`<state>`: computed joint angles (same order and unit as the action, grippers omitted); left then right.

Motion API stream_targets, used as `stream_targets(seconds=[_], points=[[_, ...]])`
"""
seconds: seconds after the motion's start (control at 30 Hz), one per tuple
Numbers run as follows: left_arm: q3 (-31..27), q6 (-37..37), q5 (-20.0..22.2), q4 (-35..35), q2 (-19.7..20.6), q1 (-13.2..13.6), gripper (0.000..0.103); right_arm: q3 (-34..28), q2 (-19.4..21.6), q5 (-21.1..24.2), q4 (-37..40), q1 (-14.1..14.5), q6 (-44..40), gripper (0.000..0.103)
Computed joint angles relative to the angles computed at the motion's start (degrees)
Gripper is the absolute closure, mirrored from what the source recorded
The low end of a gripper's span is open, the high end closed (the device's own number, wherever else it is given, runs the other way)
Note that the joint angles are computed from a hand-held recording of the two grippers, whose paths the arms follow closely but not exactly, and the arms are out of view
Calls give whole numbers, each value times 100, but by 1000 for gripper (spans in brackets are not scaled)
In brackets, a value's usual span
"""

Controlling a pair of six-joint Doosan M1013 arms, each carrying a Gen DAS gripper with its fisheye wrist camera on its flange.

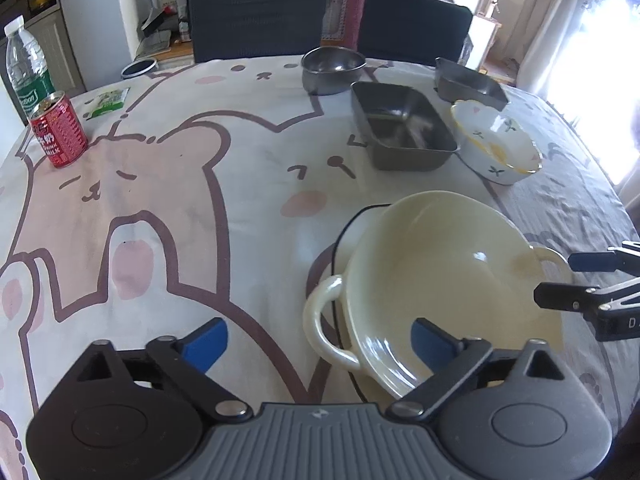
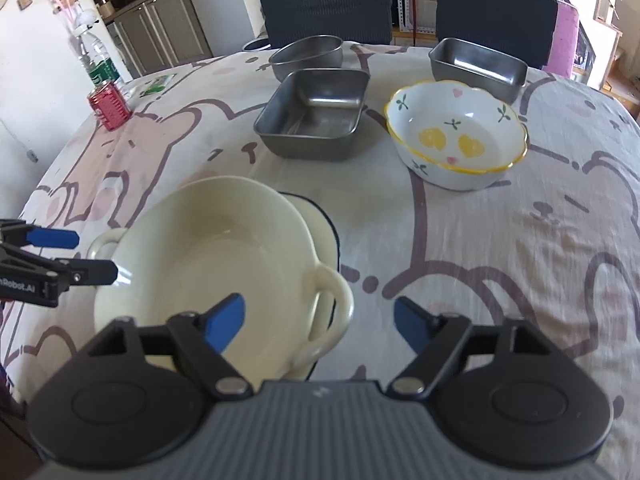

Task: Organize plates and bowls
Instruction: 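Open the right gripper on the cream bowl handle while the left gripper opens too, then move both grippers to the rim of the yellow-rimmed floral bowl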

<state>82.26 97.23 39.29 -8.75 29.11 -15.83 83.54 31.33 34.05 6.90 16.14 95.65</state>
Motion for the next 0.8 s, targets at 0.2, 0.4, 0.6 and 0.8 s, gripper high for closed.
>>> stream_targets(seconds=[0.2, 0.4, 0.6, 0.8], points=[[183, 117, -225, -196, -194, -22, 0, 297, -237, -293, 163, -27, -113, 0], [354, 784, -650, -829, -426, -81, 0, 669, -594, -863, -53, -79, 240, 0], [385, 1373, -1214, -1439, -532, -273, 0, 1037, -918, -1609, -1063, -164, 1584, 0], [141, 1739, -1538, -2081, -341, -477, 0, 1152, -1039, -1899, -2169, -327, 3037, 0]])
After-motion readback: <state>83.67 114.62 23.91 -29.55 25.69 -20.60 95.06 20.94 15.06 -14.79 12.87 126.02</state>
